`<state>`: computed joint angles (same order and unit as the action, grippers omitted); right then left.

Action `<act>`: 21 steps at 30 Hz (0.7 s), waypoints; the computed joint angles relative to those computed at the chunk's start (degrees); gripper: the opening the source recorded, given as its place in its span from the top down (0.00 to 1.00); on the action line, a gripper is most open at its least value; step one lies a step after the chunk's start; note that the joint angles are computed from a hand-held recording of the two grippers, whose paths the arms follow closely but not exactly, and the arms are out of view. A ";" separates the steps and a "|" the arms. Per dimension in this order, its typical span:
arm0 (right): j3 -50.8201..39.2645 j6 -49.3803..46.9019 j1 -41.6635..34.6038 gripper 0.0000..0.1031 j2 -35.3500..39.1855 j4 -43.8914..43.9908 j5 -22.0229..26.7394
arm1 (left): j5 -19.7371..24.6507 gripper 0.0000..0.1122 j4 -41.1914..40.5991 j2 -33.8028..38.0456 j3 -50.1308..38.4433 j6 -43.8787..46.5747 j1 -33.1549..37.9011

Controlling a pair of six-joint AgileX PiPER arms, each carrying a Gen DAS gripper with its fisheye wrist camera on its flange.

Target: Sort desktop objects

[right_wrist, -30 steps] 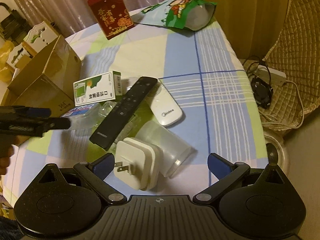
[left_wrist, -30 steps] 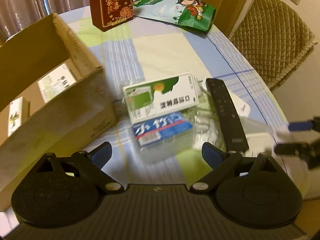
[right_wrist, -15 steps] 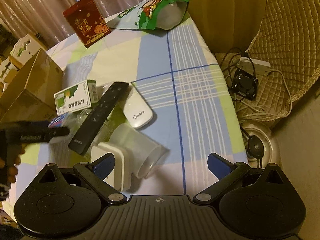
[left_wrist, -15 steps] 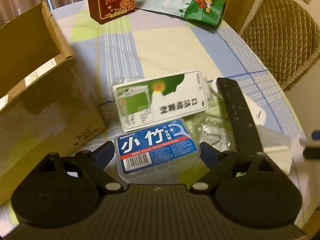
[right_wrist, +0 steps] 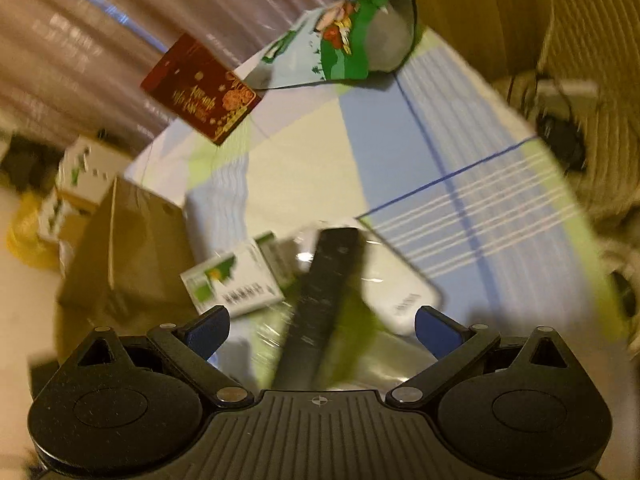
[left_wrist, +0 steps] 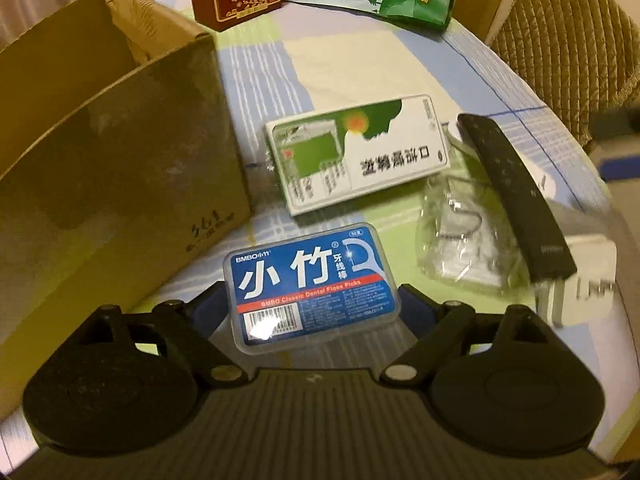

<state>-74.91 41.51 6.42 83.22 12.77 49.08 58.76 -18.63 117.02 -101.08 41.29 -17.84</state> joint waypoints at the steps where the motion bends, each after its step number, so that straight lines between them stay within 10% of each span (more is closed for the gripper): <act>1: -1.06 -0.49 -0.91 0.28 1.61 2.53 -0.05 | 0.10 0.22 -0.39 -0.54 0.63 0.84 0.75; 13: -14.59 5.94 0.29 0.31 16.51 -0.14 8.23 | 1.95 0.22 -4.30 -4.90 4.00 6.01 9.18; 15: -15.11 6.17 0.27 0.55 18.01 -0.07 8.34 | 2.15 0.22 -4.51 -5.09 4.19 6.26 10.01; 21: -13.16 5.70 1.62 0.79 16.93 -1.89 6.26 | 3.16 0.22 -5.57 -5.22 3.77 7.29 12.13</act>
